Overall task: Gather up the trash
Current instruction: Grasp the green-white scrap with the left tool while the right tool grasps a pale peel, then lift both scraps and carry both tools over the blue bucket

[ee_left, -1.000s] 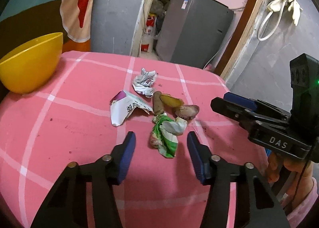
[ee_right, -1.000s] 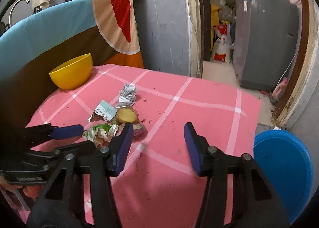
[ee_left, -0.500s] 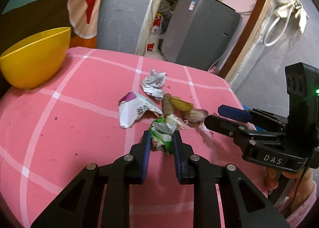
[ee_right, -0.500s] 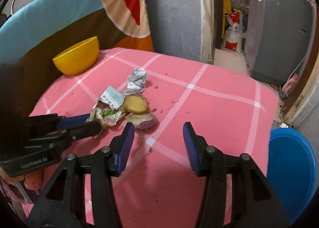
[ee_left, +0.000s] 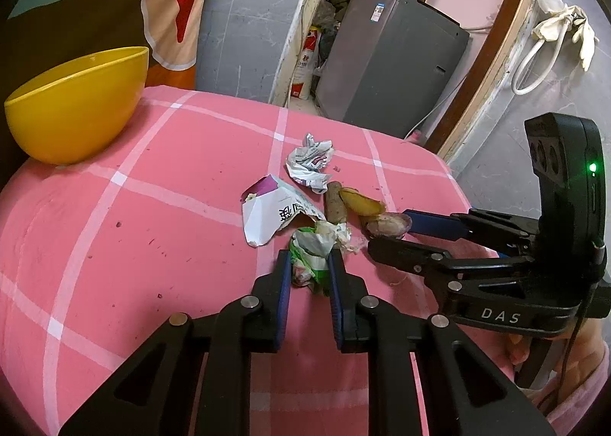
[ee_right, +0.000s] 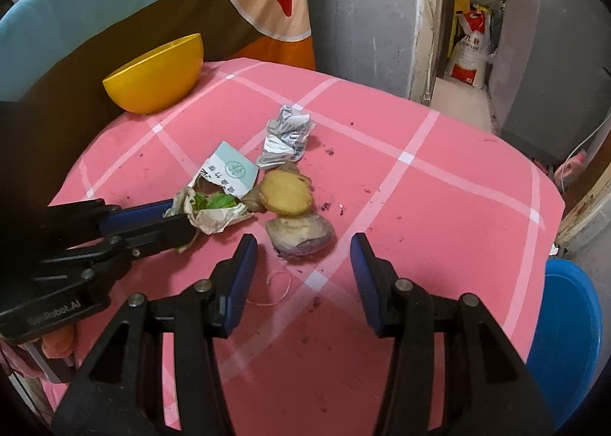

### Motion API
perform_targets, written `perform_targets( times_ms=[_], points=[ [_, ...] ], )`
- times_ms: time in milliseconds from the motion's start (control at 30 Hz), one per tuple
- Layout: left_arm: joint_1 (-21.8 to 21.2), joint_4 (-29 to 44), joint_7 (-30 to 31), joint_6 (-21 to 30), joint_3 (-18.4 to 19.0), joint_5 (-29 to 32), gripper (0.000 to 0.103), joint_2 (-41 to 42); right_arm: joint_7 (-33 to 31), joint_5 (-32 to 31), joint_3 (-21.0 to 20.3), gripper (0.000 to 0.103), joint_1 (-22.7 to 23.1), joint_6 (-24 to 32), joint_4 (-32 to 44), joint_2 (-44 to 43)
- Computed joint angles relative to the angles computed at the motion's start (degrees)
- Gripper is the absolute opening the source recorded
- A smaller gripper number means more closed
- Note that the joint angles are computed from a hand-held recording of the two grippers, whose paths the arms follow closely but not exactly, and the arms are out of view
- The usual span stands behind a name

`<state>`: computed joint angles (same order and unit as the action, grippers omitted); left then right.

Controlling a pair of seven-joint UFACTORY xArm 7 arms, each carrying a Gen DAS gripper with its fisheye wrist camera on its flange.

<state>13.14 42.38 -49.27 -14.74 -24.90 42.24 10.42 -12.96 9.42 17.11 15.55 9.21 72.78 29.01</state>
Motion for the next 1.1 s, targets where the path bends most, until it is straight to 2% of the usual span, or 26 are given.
perform_targets(
  times_ms=[133,200,267,500,667,733,800,1000,1100],
  points=[
    [-1.0,-0.4,0.8,-0.1,0.8,-1.1,0.015,-0.4,-0.9,0.8,1.0,0.047,-0.8,1.3,1.4,0.8],
    [-1.7,-0.5,1.1,-0.2,1.4,-1.7,0.014,-0.5,-0.7,0.6,0.4,0.042,-0.2,1.8,1.8,0.9],
    [-2.0,-0.6,1.1,-0.3,1.7,-1.8,0.013,-0.5,-0.1,0.0,-0.6,0.032,0.8,2.2,2.2,0.9],
    [-7.3,-1.7,4.4,-1.3,6.2,-6.0,0.011,-1.3,-0.7,0.5,0.3,0.028,0.0,-0.3,-0.1,-0.1],
    [-17.6,-4.2,14.9,-3.4,13.7,-17.6,0.010,-2.9,0.9,-1.1,-1.1,0.028,1.2,-4.0,-3.9,-2.1],
    [-22.7,-5.5,21.5,-4.3,16.6,-25.2,0.009,-3.7,1.7,-1.6,-1.3,0.028,1.2,-5.4,-5.4,-2.9],
    [-25.4,-6.5,25.9,-5.2,17.6,-30.6,0.009,-4.4,2.7,-2.4,-1.8,0.028,1.5,-6.9,-7.3,-3.9],
    [-31.0,-8.0,37.1,-8.0,18.3,-44.4,0.009,-5.6,5.1,-3.8,0.3,0.028,-1.4,-14.1,-13.8,-7.6],
    [-32.3,-8.3,40.3,-10.5,17.7,-48.6,0.009,-5.7,7.8,-4.8,0.0,0.028,-1.6,-19.6,-17.7,-10.0]
  ],
)
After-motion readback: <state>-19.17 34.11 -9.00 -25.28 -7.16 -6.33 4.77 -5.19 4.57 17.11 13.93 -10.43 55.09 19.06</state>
